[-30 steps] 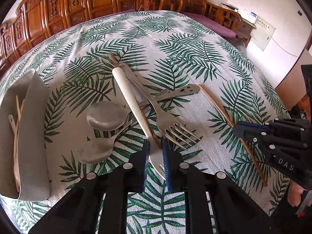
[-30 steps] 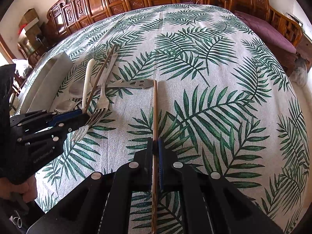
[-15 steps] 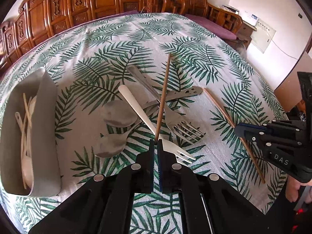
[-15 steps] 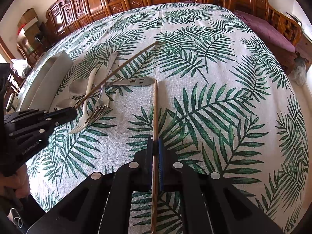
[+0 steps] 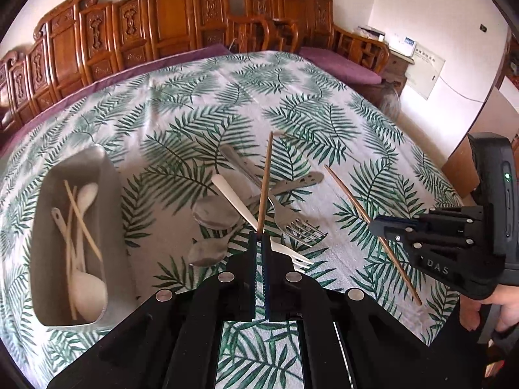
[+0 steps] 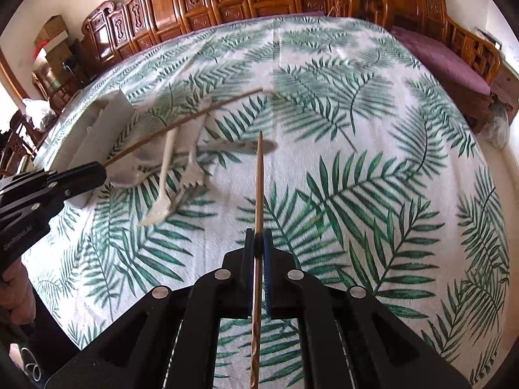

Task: Organize utensils
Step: 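Lift the wooden chopstick and carry it toward the grey tray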

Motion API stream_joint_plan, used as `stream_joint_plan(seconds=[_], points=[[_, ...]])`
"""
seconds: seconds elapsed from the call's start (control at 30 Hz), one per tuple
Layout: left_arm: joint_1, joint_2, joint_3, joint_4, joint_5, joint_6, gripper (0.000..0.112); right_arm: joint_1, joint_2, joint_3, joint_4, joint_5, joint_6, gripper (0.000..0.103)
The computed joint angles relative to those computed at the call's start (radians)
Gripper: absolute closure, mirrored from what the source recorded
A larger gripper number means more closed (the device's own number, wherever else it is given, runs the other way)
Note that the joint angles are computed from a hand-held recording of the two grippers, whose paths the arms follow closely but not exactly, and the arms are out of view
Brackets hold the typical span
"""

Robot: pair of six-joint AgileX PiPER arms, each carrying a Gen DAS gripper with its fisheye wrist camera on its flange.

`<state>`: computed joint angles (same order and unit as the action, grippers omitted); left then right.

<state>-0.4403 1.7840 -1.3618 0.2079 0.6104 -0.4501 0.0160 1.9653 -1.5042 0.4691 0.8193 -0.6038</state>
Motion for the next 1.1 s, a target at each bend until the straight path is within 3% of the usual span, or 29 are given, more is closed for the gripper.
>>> stream_joint_plan(seconds=[0.3, 0.73, 1.1], points=[[0.041, -0.134, 0.077, 0.025, -0.020, 0.010, 0.111, 0.059, -0.021, -0.034, -0.010, -0.001, 0.024, 0.097], [0.139, -0.263, 0.068, 0.021, 0.011, 0.074, 0.111, 0.129, -0.043, -0.049, -0.036, -0.002, 0.069, 0.097], [0.263, -0.400, 0.135, 0.020, 0.042, 0.106, 0.111, 0.225, -0.014, -0.197, -0.047, 0.054, 0.126, 0.097]])
